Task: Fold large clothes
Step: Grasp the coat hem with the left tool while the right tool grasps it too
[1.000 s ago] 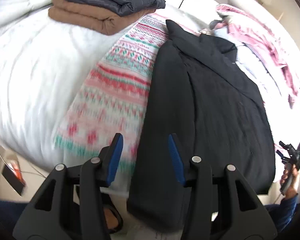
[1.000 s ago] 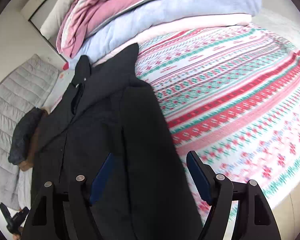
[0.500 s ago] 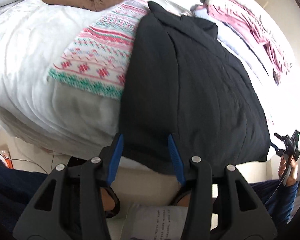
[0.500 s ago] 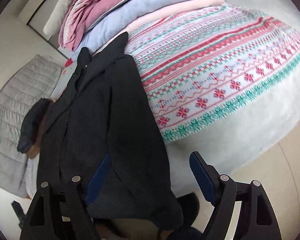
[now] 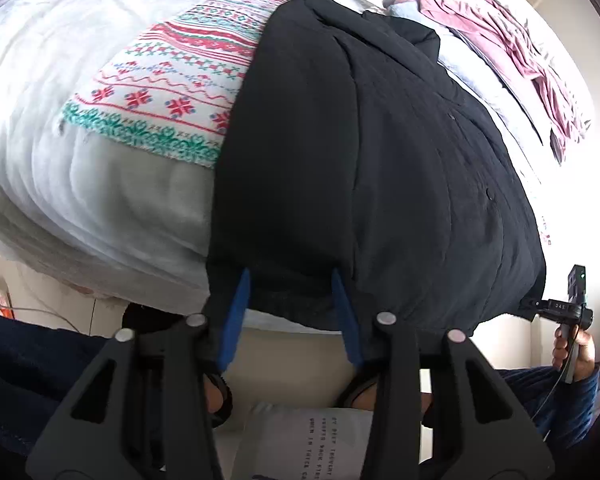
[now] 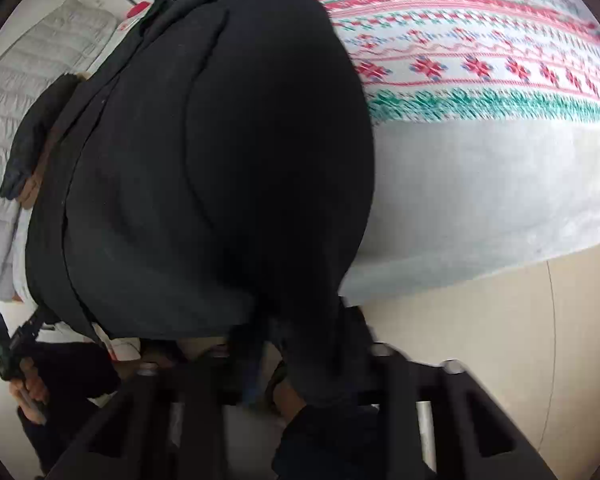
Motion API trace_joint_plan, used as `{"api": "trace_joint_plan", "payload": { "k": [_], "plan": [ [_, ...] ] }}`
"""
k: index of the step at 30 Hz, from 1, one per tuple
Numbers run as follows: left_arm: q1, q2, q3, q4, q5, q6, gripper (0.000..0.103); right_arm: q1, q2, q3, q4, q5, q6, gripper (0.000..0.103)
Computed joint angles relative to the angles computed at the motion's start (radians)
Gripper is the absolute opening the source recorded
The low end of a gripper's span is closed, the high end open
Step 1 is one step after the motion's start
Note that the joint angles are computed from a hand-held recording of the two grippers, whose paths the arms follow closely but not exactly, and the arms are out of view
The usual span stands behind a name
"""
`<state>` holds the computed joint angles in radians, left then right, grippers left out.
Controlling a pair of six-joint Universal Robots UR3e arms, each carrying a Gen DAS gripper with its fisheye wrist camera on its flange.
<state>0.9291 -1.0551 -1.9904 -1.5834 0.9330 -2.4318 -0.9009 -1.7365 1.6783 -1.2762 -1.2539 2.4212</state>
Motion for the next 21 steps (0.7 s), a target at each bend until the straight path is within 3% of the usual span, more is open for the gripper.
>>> {"api": "trace_joint_plan", "payload": {
  "k": [1, 2, 4, 5, 7, 9, 10, 12, 14, 19, 20, 21],
  "plan": [
    [0.005, -0.009, 0.011, -0.035, -0.017, 0.033, 0.007, -0.004, -0.011, -0.007, 0.007, 0.014, -0.015, 0.01],
    [-0.002, -0.005, 0.012, -0.03, -0.013, 0.028, 0.0, -0.015, -0.029, -0.011, 0.016, 0.032, -0.041, 0.007],
    [-0.006, 0.074, -0.028, 0.069, 0.023, -0.03, 0.0, -0.081, -0.085, -0.03, 0.075, 0.111, -0.11, 0.006],
    [0.027, 0.124, -0.023, 0.046, 0.003, -0.01, 0.0, -0.133, -0.105, -0.053, 0.141, 0.17, -0.16, 0.005],
    [0.154, 0.214, 0.044, -0.137, -0.087, 0.097, 0.0, -0.307, -0.148, -0.136, 0.392, 0.315, -0.306, 0.005],
    [0.279, 0.253, 0.151, -0.344, -0.168, 0.226, 0.0, -0.448, -0.163, -0.207, 0.629, 0.38, -0.447, 0.005],
    [0.298, 0.246, 0.186, -0.382, -0.185, 0.252, 0.0, -0.499, -0.163, -0.238, 0.722, 0.398, -0.501, 0.005],
    [0.245, 0.202, 0.212, -0.313, -0.168, 0.191, 0.0, -0.549, -0.147, -0.295, 0.843, 0.431, -0.55, 0.005],
    [0.196, 0.147, 0.203, -0.25, -0.139, 0.112, 0.0, -0.555, -0.143, -0.313, 0.874, 0.447, -0.549, 0.005],
    [0.153, 0.122, 0.101, -0.206, -0.05, 0.07, 0.002, -0.577, -0.17, -0.282, 0.874, 0.435, -0.559, 0.005],
    [0.137, 0.122, 0.083, -0.176, -0.034, 0.045, 0.009, -0.572, -0.179, -0.256, 0.843, 0.437, -0.543, 0.005],
    [0.151, 0.133, 0.068, -0.188, -0.029, 0.055, 0.024, -0.607, -0.201, -0.238, 0.871, 0.415, -0.576, 0.005]
  ]
}}
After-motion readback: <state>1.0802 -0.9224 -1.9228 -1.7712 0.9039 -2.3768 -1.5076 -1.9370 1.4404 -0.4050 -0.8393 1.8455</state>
